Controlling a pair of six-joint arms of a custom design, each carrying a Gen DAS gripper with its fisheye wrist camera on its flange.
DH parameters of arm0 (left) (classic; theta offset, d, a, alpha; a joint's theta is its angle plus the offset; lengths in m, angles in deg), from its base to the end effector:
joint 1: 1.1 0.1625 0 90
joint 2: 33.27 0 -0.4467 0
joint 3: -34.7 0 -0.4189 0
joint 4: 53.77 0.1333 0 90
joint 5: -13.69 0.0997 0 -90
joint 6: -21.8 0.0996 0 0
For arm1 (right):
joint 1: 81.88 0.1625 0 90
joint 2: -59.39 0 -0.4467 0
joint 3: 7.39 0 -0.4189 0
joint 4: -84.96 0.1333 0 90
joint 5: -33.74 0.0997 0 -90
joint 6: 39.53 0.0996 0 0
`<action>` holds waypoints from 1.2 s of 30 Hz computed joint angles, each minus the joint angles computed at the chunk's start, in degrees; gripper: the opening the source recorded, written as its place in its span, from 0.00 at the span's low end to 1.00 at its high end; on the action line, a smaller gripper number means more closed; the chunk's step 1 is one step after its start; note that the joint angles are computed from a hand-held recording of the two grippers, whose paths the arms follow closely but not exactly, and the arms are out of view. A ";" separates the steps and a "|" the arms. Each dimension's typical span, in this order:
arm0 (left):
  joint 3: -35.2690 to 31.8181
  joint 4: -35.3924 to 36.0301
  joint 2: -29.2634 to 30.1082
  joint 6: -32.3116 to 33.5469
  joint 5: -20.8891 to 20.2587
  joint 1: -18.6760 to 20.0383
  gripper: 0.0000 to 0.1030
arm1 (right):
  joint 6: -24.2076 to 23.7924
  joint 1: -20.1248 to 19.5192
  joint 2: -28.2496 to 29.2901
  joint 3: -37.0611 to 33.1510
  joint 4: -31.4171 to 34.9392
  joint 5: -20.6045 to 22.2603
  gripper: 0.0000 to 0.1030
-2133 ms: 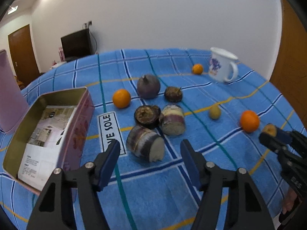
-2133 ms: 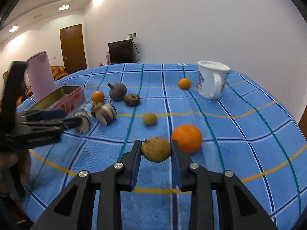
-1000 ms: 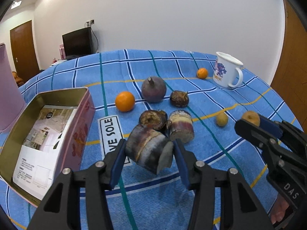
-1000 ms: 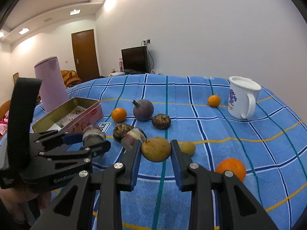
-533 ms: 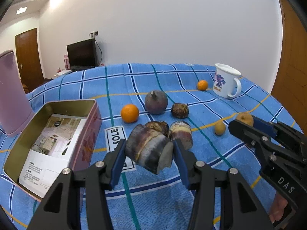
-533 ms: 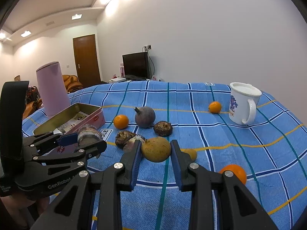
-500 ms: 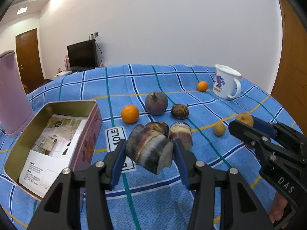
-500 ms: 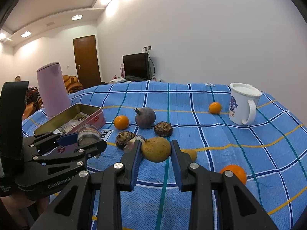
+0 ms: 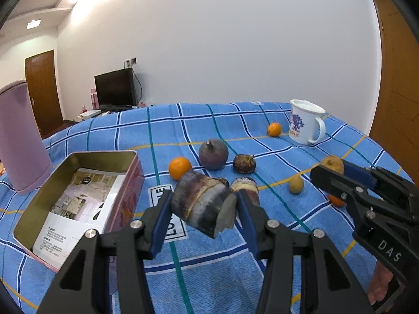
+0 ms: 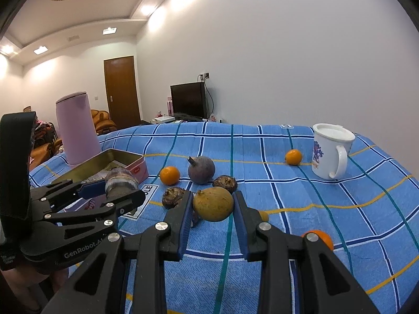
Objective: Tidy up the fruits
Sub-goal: 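Carry the held fruit and taro chunk over the open tin box with both tools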
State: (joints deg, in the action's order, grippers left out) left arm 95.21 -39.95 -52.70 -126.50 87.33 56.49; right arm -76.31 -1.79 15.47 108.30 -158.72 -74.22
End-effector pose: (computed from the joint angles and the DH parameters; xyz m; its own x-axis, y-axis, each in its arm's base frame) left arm -0.2445 -0.6862 -0.0997 -0.5326 0.6842 -0.4982 0.8444 0.3893 -0.3681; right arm 0.0046 -0.5699 0.1599 -0.7230 0.2890 0.6275 -0.5102 0.3891 -0.7670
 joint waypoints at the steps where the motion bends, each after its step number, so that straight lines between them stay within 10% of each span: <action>1: 0.30 -0.32 -0.18 0.13 0.16 0.01 0.49 | -0.12 0.01 0.03 0.01 -0.13 0.05 0.31; 36: 10.99 -13.31 -6.35 2.65 4.67 0.65 0.49 | -3.12 -0.06 1.73 -0.12 -5.61 4.00 0.31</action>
